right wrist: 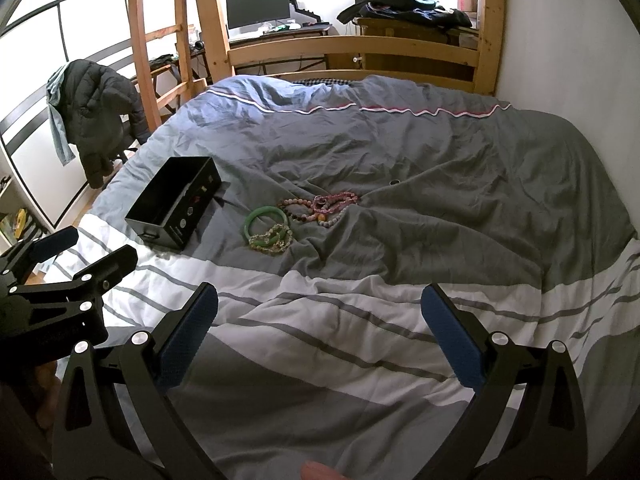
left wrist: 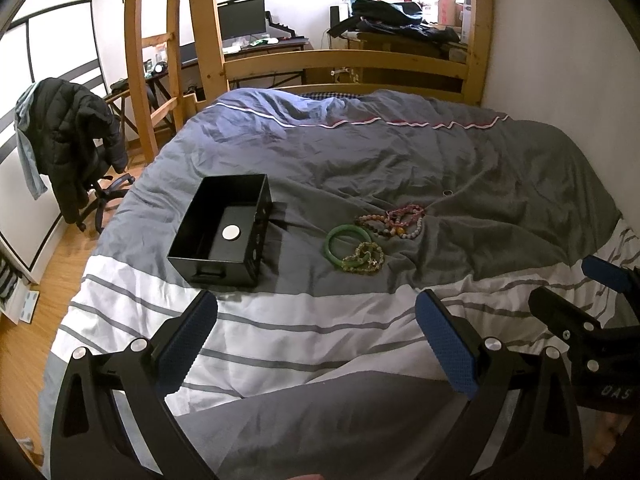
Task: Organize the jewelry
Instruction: 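Move left tool toward the green jade bangle while right tool approaches the beaded bracelets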
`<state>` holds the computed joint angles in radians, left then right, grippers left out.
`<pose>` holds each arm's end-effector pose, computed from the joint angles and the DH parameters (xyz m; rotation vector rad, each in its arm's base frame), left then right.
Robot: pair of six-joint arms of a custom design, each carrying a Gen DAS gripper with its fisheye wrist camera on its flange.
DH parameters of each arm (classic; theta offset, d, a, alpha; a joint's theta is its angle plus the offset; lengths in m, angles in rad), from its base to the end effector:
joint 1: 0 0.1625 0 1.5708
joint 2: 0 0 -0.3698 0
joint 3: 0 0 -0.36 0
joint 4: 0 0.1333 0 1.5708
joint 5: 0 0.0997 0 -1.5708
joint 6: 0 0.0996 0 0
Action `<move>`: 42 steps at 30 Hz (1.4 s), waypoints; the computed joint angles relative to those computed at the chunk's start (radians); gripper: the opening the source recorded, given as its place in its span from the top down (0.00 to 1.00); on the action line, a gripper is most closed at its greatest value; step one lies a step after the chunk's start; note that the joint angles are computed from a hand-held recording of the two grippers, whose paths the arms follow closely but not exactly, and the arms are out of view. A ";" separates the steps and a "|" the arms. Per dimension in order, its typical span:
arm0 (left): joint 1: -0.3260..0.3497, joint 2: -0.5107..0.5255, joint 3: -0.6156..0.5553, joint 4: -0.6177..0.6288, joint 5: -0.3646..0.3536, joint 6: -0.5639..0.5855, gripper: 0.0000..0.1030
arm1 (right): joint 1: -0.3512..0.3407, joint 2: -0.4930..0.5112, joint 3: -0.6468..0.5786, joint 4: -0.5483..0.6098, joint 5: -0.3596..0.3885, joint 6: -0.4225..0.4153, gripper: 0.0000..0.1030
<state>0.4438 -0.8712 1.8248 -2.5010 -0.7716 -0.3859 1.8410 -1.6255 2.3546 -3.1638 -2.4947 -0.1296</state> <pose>-0.4039 -0.4187 0.0801 0.9011 2.2859 -0.6913 0.1476 -0.3313 0.3287 -0.0548 -2.1318 1.0285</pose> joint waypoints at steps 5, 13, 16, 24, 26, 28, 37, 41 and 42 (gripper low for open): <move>0.001 0.000 -0.004 0.008 -0.010 -0.008 0.05 | 0.003 0.008 0.001 0.000 -0.016 0.001 0.03; 0.021 0.030 -0.030 0.012 -0.019 -0.003 0.05 | -0.037 -0.001 0.009 -0.005 0.013 -0.017 0.03; 0.043 0.057 -0.058 0.009 -0.038 0.008 0.05 | -0.071 -0.003 0.006 -0.023 0.050 -0.044 0.03; 0.107 0.173 -0.159 -0.015 -0.070 0.066 0.05 | -0.187 0.049 -0.030 -0.084 0.152 -0.140 0.03; 0.118 0.204 -0.185 -0.030 -0.078 0.100 0.05 | -0.213 0.070 -0.045 -0.101 0.169 -0.166 0.03; 0.130 0.241 -0.214 -0.065 -0.097 0.152 0.05 | -0.236 0.090 -0.062 -0.114 0.188 -0.183 0.03; 0.191 0.409 -0.365 -0.143 -0.148 0.288 0.07 | -0.383 0.200 -0.151 -0.184 0.326 -0.260 0.03; 0.229 0.465 -0.425 -0.142 -0.193 0.325 0.12 | -0.428 0.231 -0.207 -0.160 0.391 -0.250 0.06; 0.232 0.471 -0.429 -0.147 -0.193 0.337 0.13 | -0.434 0.237 -0.221 -0.151 0.409 -0.253 0.10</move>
